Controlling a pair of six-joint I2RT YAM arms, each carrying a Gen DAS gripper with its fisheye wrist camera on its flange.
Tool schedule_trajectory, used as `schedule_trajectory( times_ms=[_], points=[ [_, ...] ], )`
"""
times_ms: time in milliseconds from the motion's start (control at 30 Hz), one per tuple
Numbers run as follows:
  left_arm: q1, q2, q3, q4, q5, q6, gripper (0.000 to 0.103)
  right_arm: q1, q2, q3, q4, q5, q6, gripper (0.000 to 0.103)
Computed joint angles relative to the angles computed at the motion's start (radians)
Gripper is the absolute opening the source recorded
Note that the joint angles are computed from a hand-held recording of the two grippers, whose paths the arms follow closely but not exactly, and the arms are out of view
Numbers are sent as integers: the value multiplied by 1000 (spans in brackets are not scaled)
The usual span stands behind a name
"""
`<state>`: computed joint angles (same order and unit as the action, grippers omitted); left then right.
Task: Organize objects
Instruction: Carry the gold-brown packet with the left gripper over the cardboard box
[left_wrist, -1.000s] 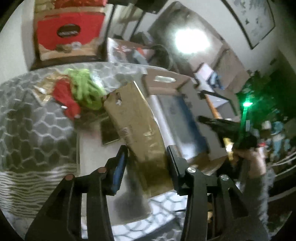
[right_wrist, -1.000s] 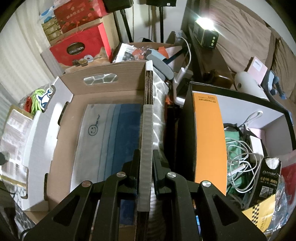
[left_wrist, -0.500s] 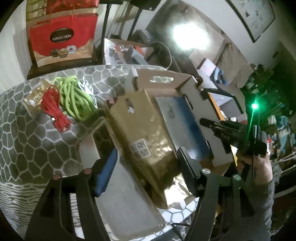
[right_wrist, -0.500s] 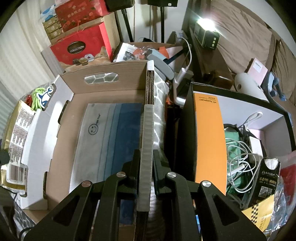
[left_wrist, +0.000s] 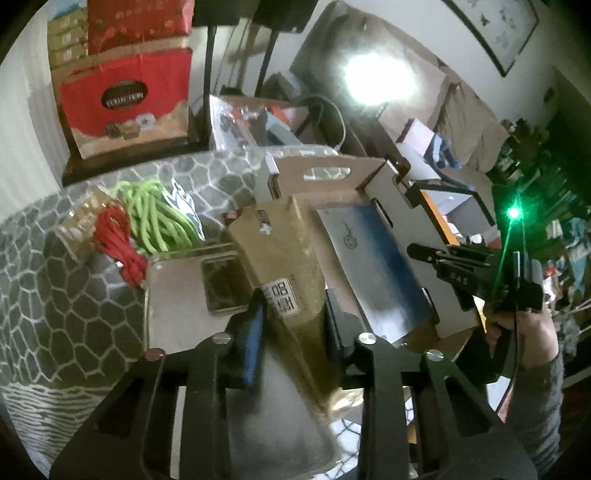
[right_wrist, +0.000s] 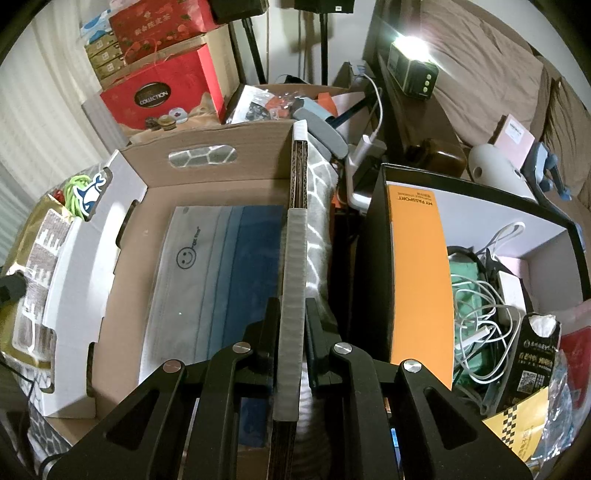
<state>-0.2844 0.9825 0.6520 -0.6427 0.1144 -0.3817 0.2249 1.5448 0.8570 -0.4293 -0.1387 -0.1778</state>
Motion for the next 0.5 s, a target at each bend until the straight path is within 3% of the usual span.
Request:
schedule_trajectory(
  times_ms=[267, 500],
  points=[
    [12, -104, 72, -84, -25, 2, 25, 1, -2, -1, -1, 1, 1, 11],
    [-120, 11, 226, -97, -141, -15, 23, -3, -2, -2, -1, -7, -1, 11]
  ],
)
